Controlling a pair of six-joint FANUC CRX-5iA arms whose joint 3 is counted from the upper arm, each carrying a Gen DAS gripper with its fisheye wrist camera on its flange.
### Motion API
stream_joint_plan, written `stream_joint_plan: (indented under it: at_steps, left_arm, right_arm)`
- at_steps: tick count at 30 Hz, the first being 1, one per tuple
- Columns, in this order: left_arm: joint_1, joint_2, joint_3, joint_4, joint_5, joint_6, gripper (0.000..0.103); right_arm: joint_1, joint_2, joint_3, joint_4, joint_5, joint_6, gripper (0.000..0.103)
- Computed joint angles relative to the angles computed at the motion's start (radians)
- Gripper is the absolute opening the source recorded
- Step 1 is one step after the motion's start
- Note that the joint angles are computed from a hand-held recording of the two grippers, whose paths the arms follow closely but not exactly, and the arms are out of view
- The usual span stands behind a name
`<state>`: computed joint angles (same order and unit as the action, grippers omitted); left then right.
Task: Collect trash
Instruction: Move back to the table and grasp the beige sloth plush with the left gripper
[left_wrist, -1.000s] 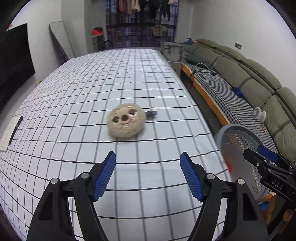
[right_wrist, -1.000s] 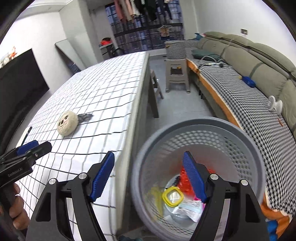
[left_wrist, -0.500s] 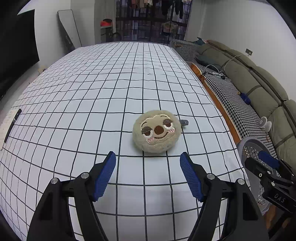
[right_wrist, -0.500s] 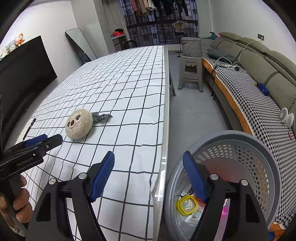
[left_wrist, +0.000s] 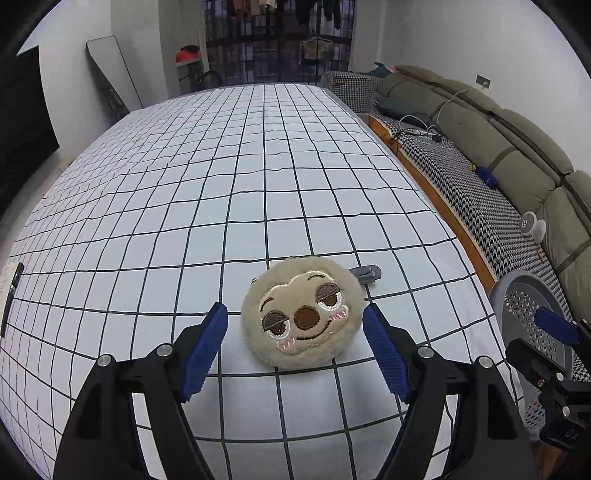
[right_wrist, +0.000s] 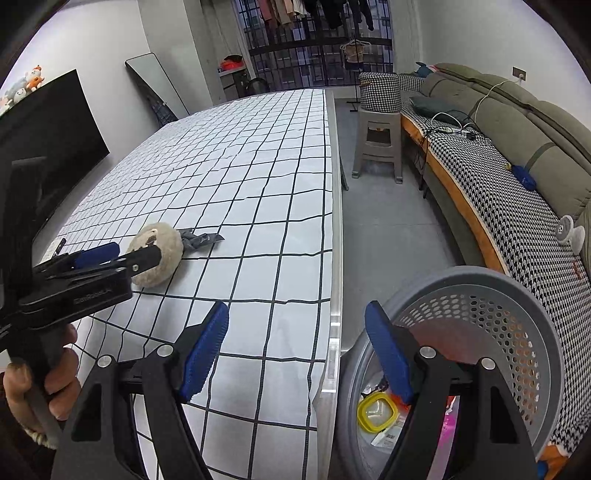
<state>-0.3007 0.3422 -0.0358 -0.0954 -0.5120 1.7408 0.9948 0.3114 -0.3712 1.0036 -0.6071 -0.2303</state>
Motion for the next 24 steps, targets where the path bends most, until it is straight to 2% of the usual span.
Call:
stream_joint_plan:
  at_steps: [6,10,14,18,22,24]
  left_arm:
    - [0.009,0.023,-0.006,0.056,0.022,-0.053,0.073]
    - [0.017,0.024,-0.029,0.115,0.047,-0.117,0.064]
    - [0.026,0.013,-0.059,0.168,0.071,-0.157,0.060]
    - [0.025,-0.021,-0.075,0.100,0.096,-0.081,0.060]
    - [0.013,-0.052,-0.055,-0.063,0.092,0.082,0.060]
    - [0.011,-0.059,-0.045,-0.110,0.084,0.136,0.060]
  right_arm:
    - [0.002,0.012,0.014,-0.030,-0.010,0.023,0.073]
    - [0.005,0.023,0.029,-0.050,-0.018,0.043,0.073]
    - [0.007,0.037,0.047,-0.064,-0.022,0.064,0.073]
    - [0.008,0.046,0.060,-0.068,-0.020,0.077,0.073]
    - [0.000,0.059,0.078,-0.073,-0.003,0.098,0.073]
    - [-0.009,0.069,0.094,-0.078,0.012,0.119,0.073]
